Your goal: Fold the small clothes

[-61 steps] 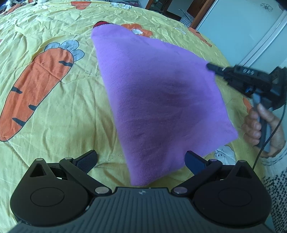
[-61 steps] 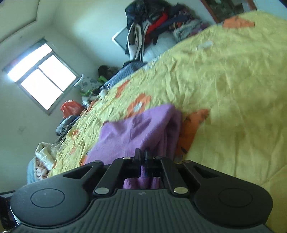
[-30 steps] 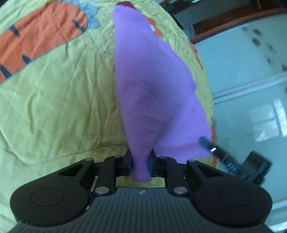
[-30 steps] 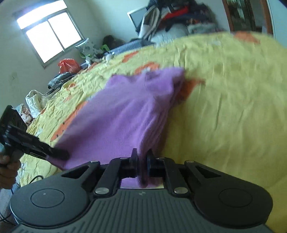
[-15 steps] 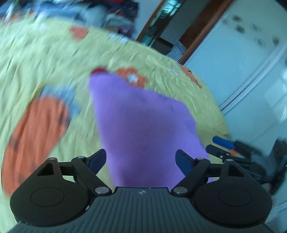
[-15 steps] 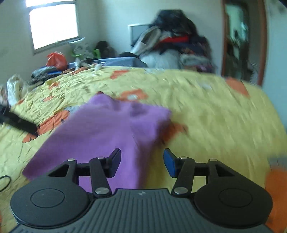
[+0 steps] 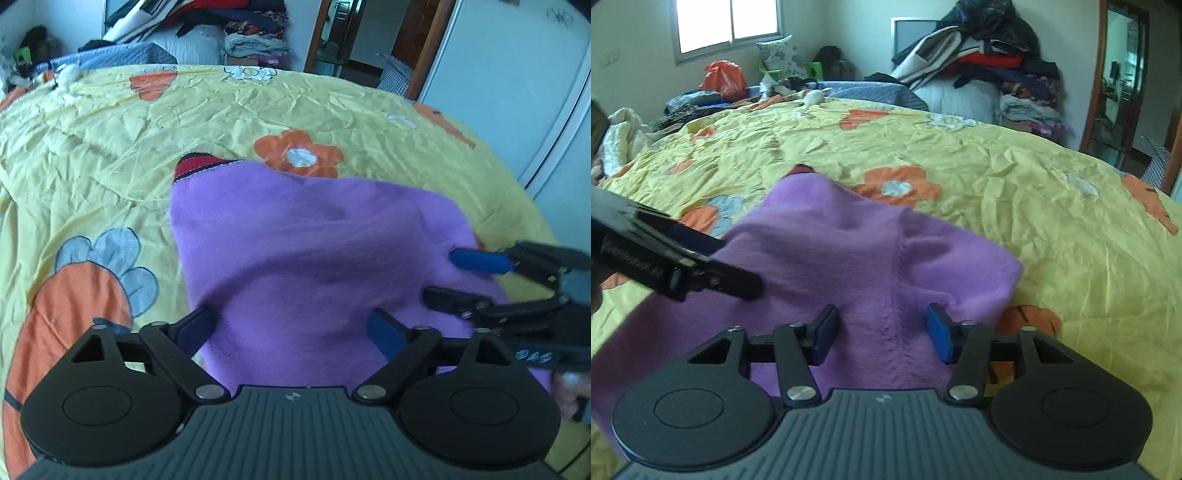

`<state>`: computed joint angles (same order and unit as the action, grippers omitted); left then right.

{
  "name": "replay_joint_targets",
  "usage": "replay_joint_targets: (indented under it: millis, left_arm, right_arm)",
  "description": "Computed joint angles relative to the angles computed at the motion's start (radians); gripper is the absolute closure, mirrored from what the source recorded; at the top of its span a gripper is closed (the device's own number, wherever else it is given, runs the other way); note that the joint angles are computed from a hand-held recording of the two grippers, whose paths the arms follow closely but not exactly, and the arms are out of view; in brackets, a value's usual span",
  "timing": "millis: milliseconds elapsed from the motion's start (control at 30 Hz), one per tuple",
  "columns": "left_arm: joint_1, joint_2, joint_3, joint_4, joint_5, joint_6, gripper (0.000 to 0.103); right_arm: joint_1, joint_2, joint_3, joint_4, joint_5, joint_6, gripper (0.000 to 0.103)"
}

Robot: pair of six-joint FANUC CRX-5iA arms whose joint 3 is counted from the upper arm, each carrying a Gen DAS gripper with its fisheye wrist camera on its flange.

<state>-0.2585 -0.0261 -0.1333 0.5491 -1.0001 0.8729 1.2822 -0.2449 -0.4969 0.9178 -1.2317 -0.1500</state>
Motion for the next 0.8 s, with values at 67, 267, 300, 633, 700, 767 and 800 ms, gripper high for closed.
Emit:
replay_joint_targets:
  millis: [67,267,300,633,700,767,800]
  left_arm:
    - [0.019,0.019,-0.017,0.051,0.006,0.01,0.0]
    - [0.118,0.013,-0.032,0.16,-0.162,0.036,0.006]
    - [0.141,0.013,-0.042,0.189,-0.202,0.026,0.006]
    - [0.172,0.278,0.009,0.526,-0.526,0.136,0.0]
    - [0.157,0.333,0.069,0.539,-0.541,0.204,0.0]
    - [0.142,0.362,0.117,0.534,-0.509,0.262,0.004]
    - [0.134,0.37,0.15,0.504,-0.487,0.279,0.017]
  right_arm:
    - [-0.003,-0.006,-0.015,0.008,0.004,-0.016,0.041]
    - [0.046,-0.107,-0.059,0.001,-0.004,-0.114,0.035]
    - [0.065,-0.156,-0.091,-0.004,0.0,-0.157,0.033]
    - [-0.112,-0.536,-0.474,0.156,0.582,-0.57,0.033]
    - [-0.233,-0.498,-0.467,0.149,0.725,-0.554,0.035]
    - [-0.301,-0.441,-0.422,0.074,0.801,-0.479,0.035]
    - [-0.322,-0.409,-0.394,0.024,0.822,-0.417,0.036]
